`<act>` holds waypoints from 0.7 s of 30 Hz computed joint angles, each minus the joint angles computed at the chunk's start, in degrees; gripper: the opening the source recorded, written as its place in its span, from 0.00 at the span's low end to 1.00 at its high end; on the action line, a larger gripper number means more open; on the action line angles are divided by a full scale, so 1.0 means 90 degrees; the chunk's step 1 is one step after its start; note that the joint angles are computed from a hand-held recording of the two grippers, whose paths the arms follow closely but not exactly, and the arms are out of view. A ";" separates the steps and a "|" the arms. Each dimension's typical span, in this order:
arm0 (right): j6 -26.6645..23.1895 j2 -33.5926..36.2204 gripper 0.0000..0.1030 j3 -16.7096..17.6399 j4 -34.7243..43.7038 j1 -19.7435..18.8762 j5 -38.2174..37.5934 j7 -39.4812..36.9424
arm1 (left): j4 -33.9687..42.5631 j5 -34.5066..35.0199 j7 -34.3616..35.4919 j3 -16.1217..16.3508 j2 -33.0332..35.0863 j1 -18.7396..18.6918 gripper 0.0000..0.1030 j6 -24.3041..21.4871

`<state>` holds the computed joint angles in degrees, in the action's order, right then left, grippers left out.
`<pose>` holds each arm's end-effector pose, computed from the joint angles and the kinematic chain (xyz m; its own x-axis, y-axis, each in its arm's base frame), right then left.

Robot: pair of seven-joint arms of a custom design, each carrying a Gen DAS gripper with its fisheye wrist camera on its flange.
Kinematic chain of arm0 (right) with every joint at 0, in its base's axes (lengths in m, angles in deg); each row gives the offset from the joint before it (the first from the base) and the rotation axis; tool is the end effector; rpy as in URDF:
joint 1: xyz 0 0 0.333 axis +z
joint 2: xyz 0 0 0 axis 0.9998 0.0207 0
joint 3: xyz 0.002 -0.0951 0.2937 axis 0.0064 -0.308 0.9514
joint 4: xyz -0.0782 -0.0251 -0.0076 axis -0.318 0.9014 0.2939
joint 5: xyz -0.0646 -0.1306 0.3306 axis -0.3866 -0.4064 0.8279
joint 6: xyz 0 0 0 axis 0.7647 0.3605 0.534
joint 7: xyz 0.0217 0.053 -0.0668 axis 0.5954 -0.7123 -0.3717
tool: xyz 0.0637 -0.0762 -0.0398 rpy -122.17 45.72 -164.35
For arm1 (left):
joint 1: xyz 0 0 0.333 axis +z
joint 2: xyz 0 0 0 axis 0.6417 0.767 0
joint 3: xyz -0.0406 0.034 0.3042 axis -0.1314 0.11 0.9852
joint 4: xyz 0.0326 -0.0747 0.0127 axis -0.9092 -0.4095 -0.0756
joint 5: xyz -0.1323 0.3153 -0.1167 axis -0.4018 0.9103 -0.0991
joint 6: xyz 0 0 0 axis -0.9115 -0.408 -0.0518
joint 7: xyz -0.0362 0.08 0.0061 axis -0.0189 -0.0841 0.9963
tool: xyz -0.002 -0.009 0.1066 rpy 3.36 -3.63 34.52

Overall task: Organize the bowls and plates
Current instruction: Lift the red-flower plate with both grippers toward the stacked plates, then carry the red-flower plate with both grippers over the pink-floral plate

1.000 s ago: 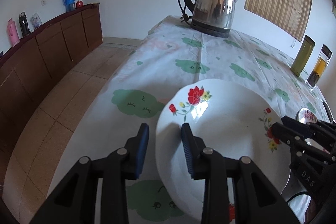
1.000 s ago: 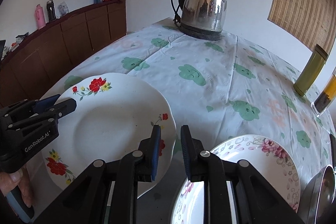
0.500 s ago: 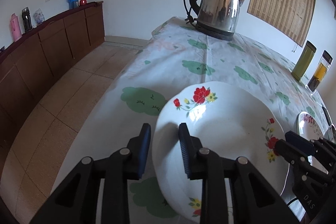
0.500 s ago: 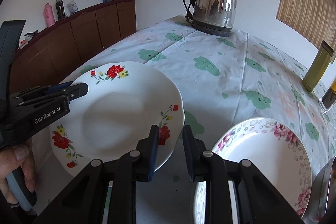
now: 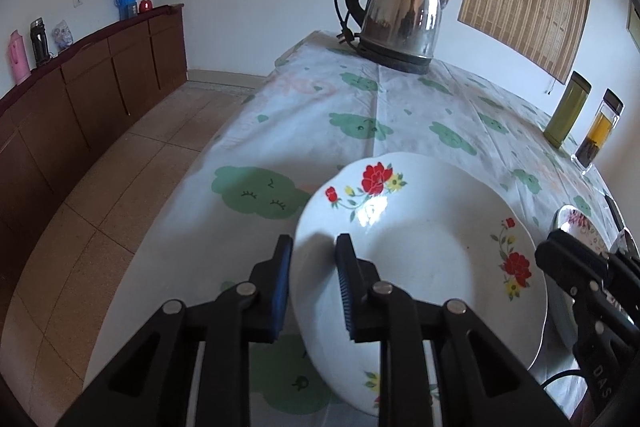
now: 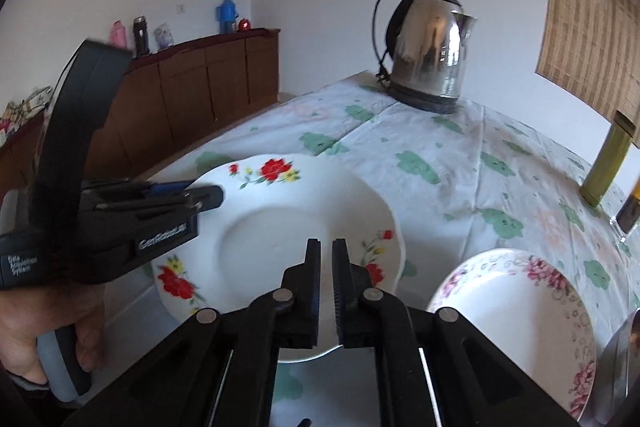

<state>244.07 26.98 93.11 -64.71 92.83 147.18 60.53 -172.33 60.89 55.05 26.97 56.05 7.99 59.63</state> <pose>0.6680 0.1845 0.2475 0.7576 -0.6501 0.0586 -0.3818 -0.5141 -0.7680 0.5993 -0.3627 0.2224 0.5447 -0.8295 0.1235 -0.5662 -0.4724 -0.6755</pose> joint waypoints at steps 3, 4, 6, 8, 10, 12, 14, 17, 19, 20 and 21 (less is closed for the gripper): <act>0.0080 0.0261 0.50 -0.0623 0.0375 0.0452 -0.0753 0.1336 | 0.0087 -0.0112 0.0159 -0.0028 0.0036 -0.0028 0.21 -0.0222; 0.0035 0.0300 0.50 -0.0542 0.0422 0.0365 -0.0821 0.1403 | 0.0087 -0.0151 0.0195 -0.0037 0.0029 -0.0032 0.21 -0.0292; 0.0162 0.0295 0.51 -0.0446 0.0380 0.0312 -0.1014 0.1487 | -0.0051 -0.0135 0.0058 -0.0021 -0.0056 -0.0017 0.21 -0.0247; 0.0222 0.0279 0.51 -0.0309 0.0298 0.0222 -0.1152 0.1466 | -0.0161 -0.0076 -0.0061 -0.0018 -0.0113 0.0024 0.20 -0.0119; 0.0260 0.0295 0.51 -0.0112 0.0251 0.0090 -0.1205 0.1321 | -0.0130 -0.0089 -0.0015 -0.0042 -0.0098 0.0026 0.20 -0.0177; 0.0318 0.0289 0.51 0.0133 0.0184 -0.0089 -0.1114 0.1049 | -0.0177 -0.0060 -0.0070 -0.0042 -0.0121 0.0043 0.20 -0.0115; 0.0381 0.0301 0.51 0.0081 0.0192 -0.0020 -0.1181 0.1077 | -0.0207 -0.0055 -0.0090 -0.0046 -0.0142 0.0050 0.20 -0.0119; 0.0350 0.0382 0.51 -0.0251 0.0328 0.0231 -0.1511 0.1621 | -0.0301 -0.0006 -0.0216 -0.0030 -0.0209 0.0045 0.20 -0.0117; 0.0243 0.0412 0.47 -0.0359 0.0368 0.0302 -0.1765 0.1887 | -0.0355 0.0037 -0.0296 -0.0034 -0.0246 0.0061 0.20 -0.0089; 0.0165 0.0428 0.44 -0.0466 0.0393 0.0384 -0.1936 0.2070 | -0.0351 0.0041 -0.0297 -0.0045 -0.0243 0.0071 0.20 -0.0089; 0.0062 0.0441 0.41 -0.0521 0.0410 0.0422 -0.2079 0.2217 | -0.0359 0.0049 -0.0281 -0.0054 -0.0246 0.0079 0.20 -0.0093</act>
<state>244.63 30.95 88.43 -61.01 96.63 128.47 80.48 -175.57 61.33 52.52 26.49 53.84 8.70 58.79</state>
